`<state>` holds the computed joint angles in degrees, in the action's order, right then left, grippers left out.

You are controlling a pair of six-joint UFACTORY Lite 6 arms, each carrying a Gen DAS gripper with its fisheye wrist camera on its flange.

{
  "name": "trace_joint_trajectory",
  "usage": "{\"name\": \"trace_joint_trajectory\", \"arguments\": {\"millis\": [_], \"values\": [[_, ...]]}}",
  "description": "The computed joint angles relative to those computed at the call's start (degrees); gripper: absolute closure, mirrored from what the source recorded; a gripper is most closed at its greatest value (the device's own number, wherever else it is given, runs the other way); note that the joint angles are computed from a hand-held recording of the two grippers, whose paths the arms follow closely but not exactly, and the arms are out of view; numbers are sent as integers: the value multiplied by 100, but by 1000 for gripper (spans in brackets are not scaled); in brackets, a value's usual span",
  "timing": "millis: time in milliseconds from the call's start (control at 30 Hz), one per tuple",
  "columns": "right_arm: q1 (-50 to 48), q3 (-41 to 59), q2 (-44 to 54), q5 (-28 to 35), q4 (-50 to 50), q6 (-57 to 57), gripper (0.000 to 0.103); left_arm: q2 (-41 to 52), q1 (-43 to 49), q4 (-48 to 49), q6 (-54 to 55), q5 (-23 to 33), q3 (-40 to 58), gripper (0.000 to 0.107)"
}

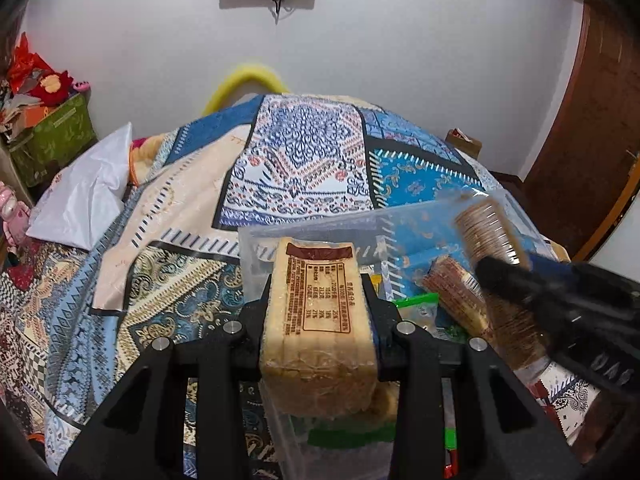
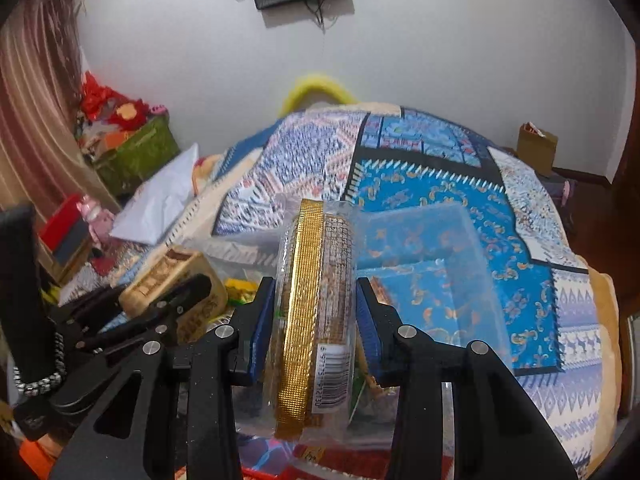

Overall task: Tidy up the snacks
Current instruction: 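Place the cake and gold-striped roll into the clear box, open both tools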

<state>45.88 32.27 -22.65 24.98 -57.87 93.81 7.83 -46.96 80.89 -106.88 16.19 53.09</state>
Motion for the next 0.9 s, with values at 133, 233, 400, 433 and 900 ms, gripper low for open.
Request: {"name": "trace_joint_trajectory", "arguments": {"millis": [133, 233, 400, 433, 900], "values": [[-203, 32, 407, -336, 238, -166, 67, 77, 72, -89, -7, -153, -27, 71], [-153, 48, 547, -304, 388, -244, 65, -69, 39, -268, 215, -132, -118, 66], [-5, 42, 132, -65, 830, -670, 64, -634, -215, -586, 678, 211, -371, 49], [159, 84, 24, 179, 823, -662, 64, -740, -246, -744, 866, 260, -396, 49], [3282, 515, -1488, 3736, 449, 447, 59, -3419, -1713, -2670, 2620, 1980, -1070, 44]]}}
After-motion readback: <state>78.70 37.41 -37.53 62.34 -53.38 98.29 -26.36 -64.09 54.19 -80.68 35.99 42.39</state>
